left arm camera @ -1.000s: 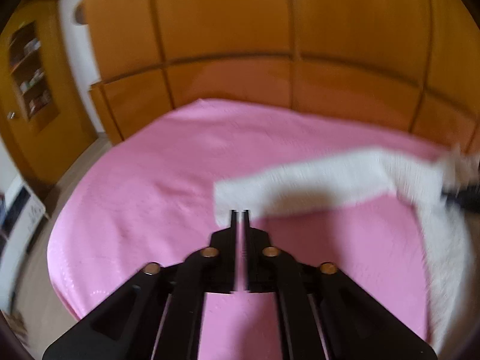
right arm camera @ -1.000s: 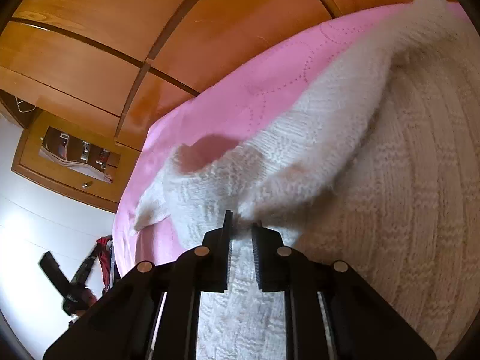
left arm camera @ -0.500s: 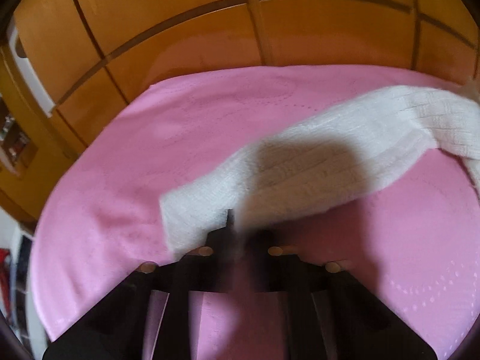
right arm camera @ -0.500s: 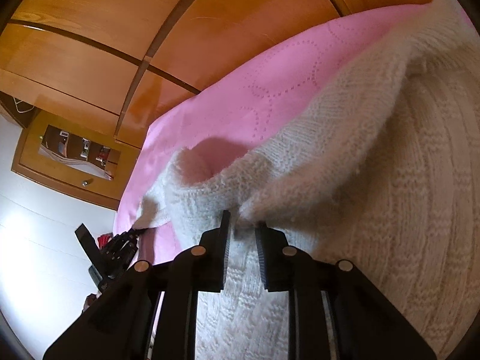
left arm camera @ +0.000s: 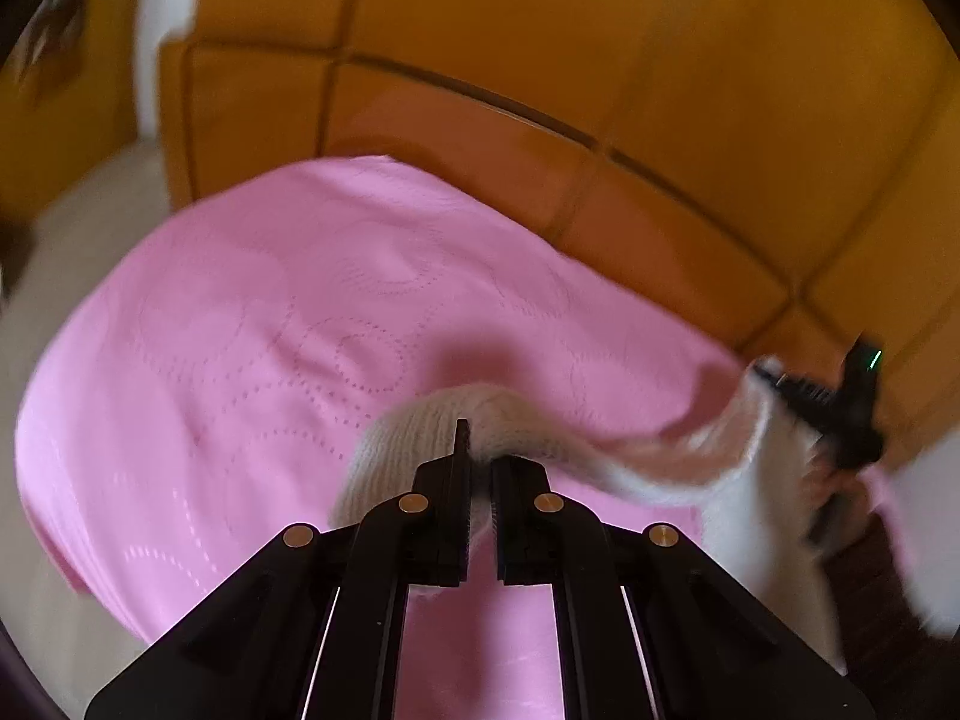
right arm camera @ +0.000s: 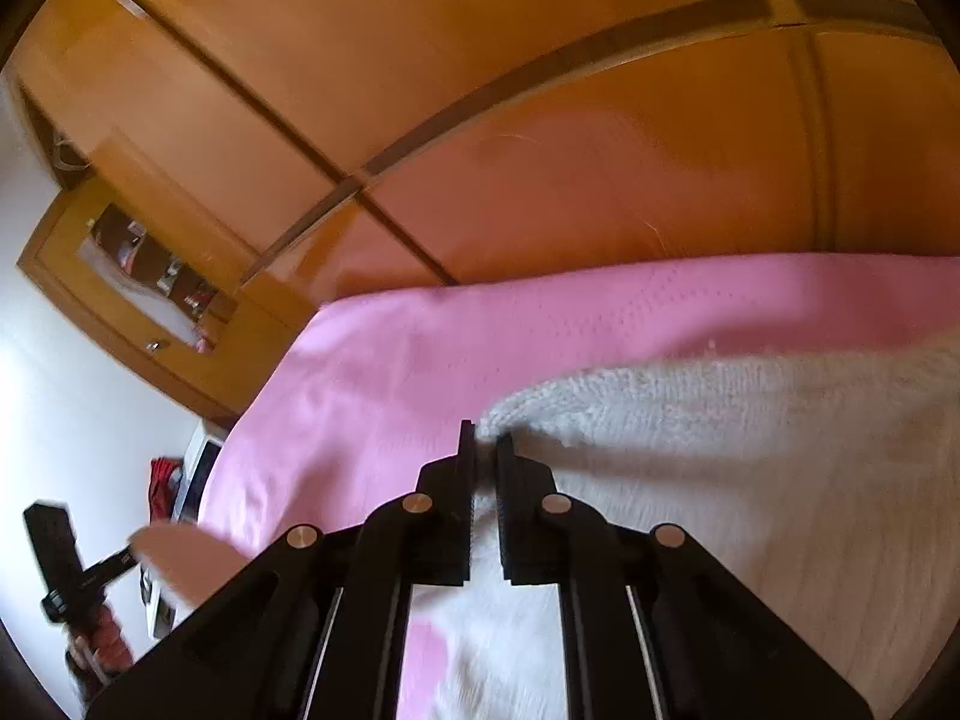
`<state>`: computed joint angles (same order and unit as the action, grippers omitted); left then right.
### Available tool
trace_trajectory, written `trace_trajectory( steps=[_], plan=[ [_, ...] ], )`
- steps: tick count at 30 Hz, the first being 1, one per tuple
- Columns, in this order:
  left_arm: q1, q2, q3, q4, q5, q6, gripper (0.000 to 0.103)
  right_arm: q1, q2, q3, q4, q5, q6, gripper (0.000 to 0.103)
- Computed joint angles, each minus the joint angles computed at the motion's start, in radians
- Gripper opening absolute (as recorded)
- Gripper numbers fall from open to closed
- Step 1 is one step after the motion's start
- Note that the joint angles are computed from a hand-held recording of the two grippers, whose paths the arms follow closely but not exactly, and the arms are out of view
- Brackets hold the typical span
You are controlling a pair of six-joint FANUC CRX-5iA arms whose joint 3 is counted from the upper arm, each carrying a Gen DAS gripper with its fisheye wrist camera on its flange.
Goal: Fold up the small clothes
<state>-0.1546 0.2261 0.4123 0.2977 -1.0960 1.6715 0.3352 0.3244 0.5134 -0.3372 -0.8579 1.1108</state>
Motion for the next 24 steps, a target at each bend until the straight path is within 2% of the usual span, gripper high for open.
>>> trace_trajectory(
  steps=[3, 4, 5, 6, 7, 8, 9, 10, 11, 12, 13, 14, 19, 21, 24],
  plan=[
    [0.023, 0.074, 0.106, -0.021, -0.093, 0.132, 0.004, -0.03, 0.118, 0.15, -0.07, -0.087, -0.006, 0.009],
    [0.031, 0.115, 0.147, -0.022, -0.135, 0.185, 0.004, -0.036, 0.133, 0.16, -0.082, -0.089, -0.006, 0.018],
    [0.034, 0.146, 0.178, -0.026, -0.156, 0.214, 0.004, -0.04, 0.137, 0.156, -0.088, -0.076, -0.005, 0.04],
    [0.037, 0.168, 0.194, -0.035, -0.156, 0.232, 0.005, -0.037, 0.131, 0.139, -0.072, -0.055, -0.023, 0.055],
    [0.031, 0.205, 0.238, -0.076, -0.176, 0.269, 0.005, -0.03, 0.107, 0.094, -0.038, -0.022, -0.057, 0.066],
    [0.036, 0.225, 0.247, -0.077, -0.173, 0.29, 0.006, -0.032, 0.081, 0.059, -0.048, -0.005, -0.042, 0.066],
    [0.049, 0.225, 0.214, -0.042, -0.133, 0.296, 0.01, -0.036, 0.066, 0.042, -0.061, -0.009, -0.02, 0.066],
    [0.059, 0.218, 0.179, -0.019, -0.093, 0.298, 0.026, -0.033, 0.042, 0.015, -0.055, -0.015, -0.001, 0.068],
    [0.062, 0.207, 0.16, -0.043, -0.068, 0.325, 0.044, -0.024, 0.008, -0.027, -0.038, -0.01, 0.02, 0.072],
    [0.062, 0.185, 0.129, -0.083, -0.029, 0.362, 0.051, -0.011, -0.029, -0.075, -0.011, -0.002, 0.036, 0.073],
    [0.065, 0.164, 0.092, -0.09, 0.009, 0.372, 0.063, 0.0, -0.056, -0.109, 0.011, 0.0, 0.046, 0.074],
    [0.075, 0.142, 0.042, -0.068, 0.046, 0.352, 0.068, 0.012, -0.086, -0.144, 0.031, -0.002, 0.06, 0.074],
    [0.092, 0.092, -0.119, 0.028, 0.146, 0.285, 0.068, 0.093, -0.21, -0.292, 0.075, -0.001, 0.105, 0.074],
    [0.096, 0.097, -0.149, 0.062, 0.175, 0.292, 0.068, 0.141, -0.248, -0.34, 0.107, -0.005, 0.098, 0.074],
    [0.069, 0.126, -0.099, -0.026, 0.199, 0.385, 0.074, 0.198, -0.3, -0.41, 0.154, 0.027, 0.037, 0.074]
  ],
)
